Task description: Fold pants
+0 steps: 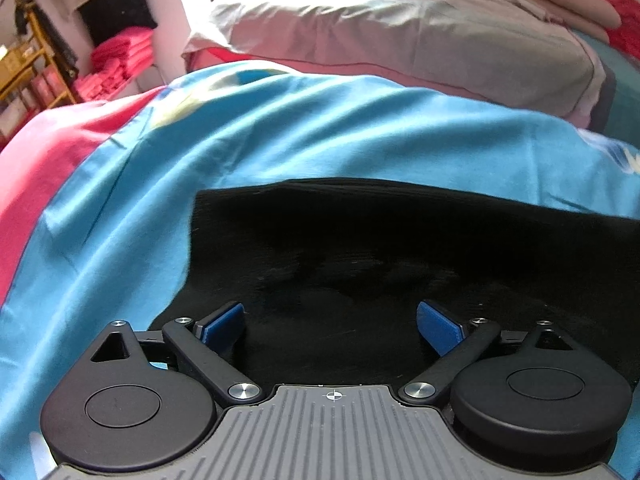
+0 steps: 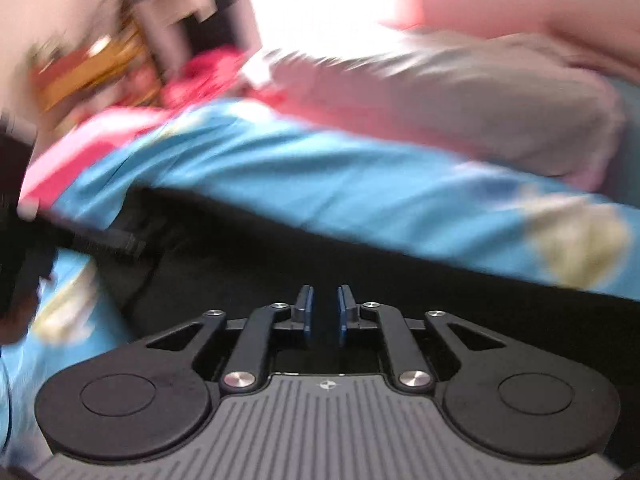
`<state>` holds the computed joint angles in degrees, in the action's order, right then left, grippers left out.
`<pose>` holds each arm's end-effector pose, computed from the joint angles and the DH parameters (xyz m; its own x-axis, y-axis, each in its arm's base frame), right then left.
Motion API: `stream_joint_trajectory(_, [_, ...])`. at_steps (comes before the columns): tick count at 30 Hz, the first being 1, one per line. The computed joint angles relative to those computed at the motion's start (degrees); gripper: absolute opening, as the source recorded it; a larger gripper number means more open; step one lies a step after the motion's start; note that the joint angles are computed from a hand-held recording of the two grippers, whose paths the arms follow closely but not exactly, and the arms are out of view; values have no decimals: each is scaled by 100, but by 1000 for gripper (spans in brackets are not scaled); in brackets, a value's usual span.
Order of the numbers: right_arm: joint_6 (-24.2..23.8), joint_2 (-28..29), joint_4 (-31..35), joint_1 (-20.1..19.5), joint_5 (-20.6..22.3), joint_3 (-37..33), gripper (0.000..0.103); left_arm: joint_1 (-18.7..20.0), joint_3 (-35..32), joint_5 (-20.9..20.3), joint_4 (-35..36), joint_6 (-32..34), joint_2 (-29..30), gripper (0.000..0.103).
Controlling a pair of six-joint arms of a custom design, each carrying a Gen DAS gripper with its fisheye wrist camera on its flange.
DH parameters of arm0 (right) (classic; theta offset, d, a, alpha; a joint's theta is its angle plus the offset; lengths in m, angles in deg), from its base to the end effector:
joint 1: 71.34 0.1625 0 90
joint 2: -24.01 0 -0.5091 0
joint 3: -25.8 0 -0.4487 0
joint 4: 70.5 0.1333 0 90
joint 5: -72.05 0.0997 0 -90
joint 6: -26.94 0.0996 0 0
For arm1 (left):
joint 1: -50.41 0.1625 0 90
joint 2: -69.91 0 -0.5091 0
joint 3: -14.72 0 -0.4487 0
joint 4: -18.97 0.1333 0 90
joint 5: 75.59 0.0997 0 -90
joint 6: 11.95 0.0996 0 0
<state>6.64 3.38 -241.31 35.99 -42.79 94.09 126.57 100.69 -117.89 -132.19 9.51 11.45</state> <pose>0.3588 -0.8429 -0.0109 -0.7901 -0.3251 0.5196 -0.5582 0.7319 -0.3908 0.0133 -0.8111 0.3886 -0.6266 0.0752 -0.7757 0.4603 0.8389 -0.2904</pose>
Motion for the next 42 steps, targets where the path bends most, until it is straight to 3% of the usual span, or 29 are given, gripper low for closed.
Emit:
stream_joint_trajectory(1, [-56, 124, 80, 28, -229, -159, 12, 25, -2, -5, 3, -4, -16, 103])
stream_joint_trajectory(2, [75, 309, -20, 44, -622, -409, 0, 46, -7, 47, 0, 30, -13, 103])
stream_joint_trajectory(4, [884, 451, -647, -29, -1014, -644, 2, 83, 19, 223, -90, 158, -11, 103])
stream_joint_trajectory(5, [1081, 548, -977, -6, -1222, -777, 8, 105, 46, 176, -107, 177, -53, 103])
stream_joint_trajectory(7, [756, 555, -1034, 48, -918, -820, 8, 125, 96, 86, -108, 140, -148, 103])
stream_joint_trajectory(9, [325, 497, -289, 46, -141, -834, 8, 136, 114, 0, -120, 90, -203, 103])
stream_joint_trajectory(11, [89, 625, 516, 44, 339, -1131, 14, 154, 68, -81, -50, 22, -200, 103])
stream_joint_trajectory(13, [-116, 911, 1043, 91, 204, -1544, 13, 162, 5, -22, -10, 65, -127, 103])
stream_joint_trajectory(14, [-226, 1154, 946, 93, -89, -1901, 0, 171, -20, 8, -19, 138, -85, 103])
stream_joint_trajectory(16, [230, 1427, 197, 90, -579, -2269, 0, 182, -66, 43, 2, 209, -41, 103])
stream_joint_trajectory(17, [647, 1521, -93, 114, -919, -2440, 16, 183, -85, 19, 34, 216, -53, 103])
stream_joint_trajectory(18, [909, 1500, -536, 115, -1088, -2403, 26, 173, -87, -8, 56, 219, -78, 103])
stream_joint_trajectory(19, [997, 1321, -797, 76, -1017, -2126, 40, 159, -84, -63, 22, 227, -106, 103])
stream_joint_trajectory(25, [1970, -267, -946, -154, 668, 720, 43, 136, -329, -672, 192, 162, -2, 103])
stream_joint_trajectory(27, [2149, -470, -906, -228, 1139, 1234, 42, 149, -456, -670, 301, 250, 157, 103])
stream_joint_trajectory(30, [2001, -389, -990, -212, 1226, 1321, 41, 161, -571, -393, 210, 379, 371, 103])
stream_joint_trajectory(36, [2247, 42, -1746, -362, 1550, 879, 41, 212, -567, -459, 138, 465, 377, 103])
stream_joint_trajectory(39, [2998, 87, -1978, -507, 2088, 1006, 43, 212, -554, -481, 147, 459, 358, 103])
stream_joint_trajectory(40, [2977, 5, -1698, -545, 2487, 1066, 52, 216, -560, -490, 136, 472, 364, 103])
stream_joint_trajectory(41, [2716, -82, -1177, -575, 2876, 1068, 69, 219, -554, -501, 124, 481, 360, 103])
stream_joint_trajectory(42, [2288, -130, -676, -568, 3024, 1022, 70, 223, -562, -510, 113, 504, 367, 103])
